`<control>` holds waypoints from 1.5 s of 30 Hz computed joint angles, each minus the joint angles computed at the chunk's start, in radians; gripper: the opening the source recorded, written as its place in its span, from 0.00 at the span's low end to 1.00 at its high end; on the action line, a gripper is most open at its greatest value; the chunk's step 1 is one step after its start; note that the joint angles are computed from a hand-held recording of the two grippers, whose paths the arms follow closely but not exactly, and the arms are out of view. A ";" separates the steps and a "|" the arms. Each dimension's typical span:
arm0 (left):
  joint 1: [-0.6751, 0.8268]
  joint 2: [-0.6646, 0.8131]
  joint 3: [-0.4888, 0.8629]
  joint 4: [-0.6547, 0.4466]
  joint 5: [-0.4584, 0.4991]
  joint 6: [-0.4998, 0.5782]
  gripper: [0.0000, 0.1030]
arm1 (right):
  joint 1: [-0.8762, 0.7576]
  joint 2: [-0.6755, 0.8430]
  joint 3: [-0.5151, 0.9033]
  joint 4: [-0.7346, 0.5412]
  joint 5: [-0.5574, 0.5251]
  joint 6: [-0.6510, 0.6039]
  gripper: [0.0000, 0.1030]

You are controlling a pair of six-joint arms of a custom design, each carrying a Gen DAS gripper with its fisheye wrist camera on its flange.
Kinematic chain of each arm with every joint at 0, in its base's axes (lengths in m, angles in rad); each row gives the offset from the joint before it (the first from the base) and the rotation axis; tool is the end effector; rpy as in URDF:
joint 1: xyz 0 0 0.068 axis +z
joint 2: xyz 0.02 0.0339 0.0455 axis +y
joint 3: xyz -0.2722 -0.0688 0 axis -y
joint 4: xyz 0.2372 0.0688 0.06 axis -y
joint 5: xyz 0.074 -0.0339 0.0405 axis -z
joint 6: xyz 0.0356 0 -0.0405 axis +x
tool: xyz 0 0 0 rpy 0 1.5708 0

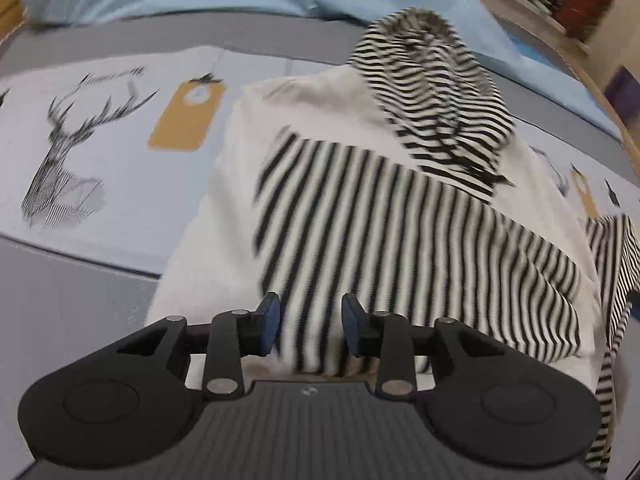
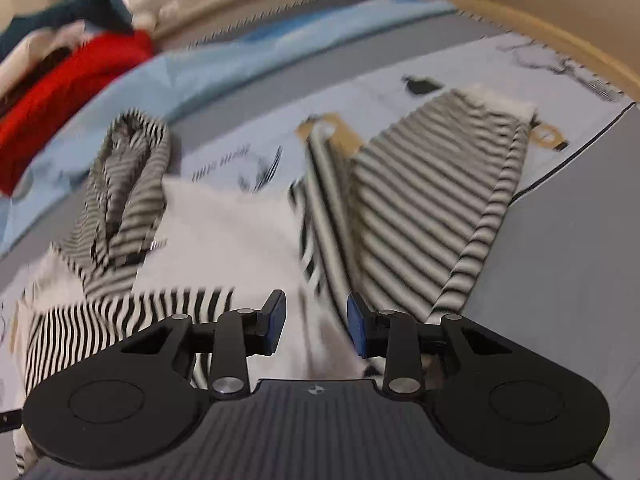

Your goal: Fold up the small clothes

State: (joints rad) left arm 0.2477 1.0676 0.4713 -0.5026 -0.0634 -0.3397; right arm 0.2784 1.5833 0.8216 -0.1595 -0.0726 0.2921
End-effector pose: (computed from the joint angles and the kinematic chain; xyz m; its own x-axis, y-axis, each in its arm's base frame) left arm 0.1628 0.0435 0.1708 -0.7233 -0.5259 -0.4474 -0.5448 0.8328 -0.0983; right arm 0.2903 0.0857 0.1782 -0.8243 0.0631 -0.5626 -0.0824 0.9698 0.2295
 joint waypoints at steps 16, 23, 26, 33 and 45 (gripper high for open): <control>-0.282 0.043 0.003 0.038 -0.118 -0.148 0.37 | -0.441 0.256 0.115 0.219 -0.187 -0.068 0.10; -0.301 0.063 0.008 0.050 -0.116 -0.153 0.37 | -0.485 0.438 0.237 0.245 -0.233 -0.013 0.24; -0.313 0.072 0.010 0.055 -0.120 -0.157 0.37 | -0.474 0.496 0.274 0.265 -0.220 0.010 0.26; -0.305 0.067 0.013 0.051 -0.119 -0.156 0.37 | -0.410 0.482 0.237 0.364 -0.149 -0.047 0.05; -0.159 -0.070 0.003 -0.030 -0.072 -0.103 0.37 | 0.040 0.017 -0.073 0.594 0.102 -0.477 0.04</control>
State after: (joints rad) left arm 0.0892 0.9979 0.4741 -0.5325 -0.1351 -0.4427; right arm 0.3180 1.6000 0.7485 0.4348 0.0297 -0.1846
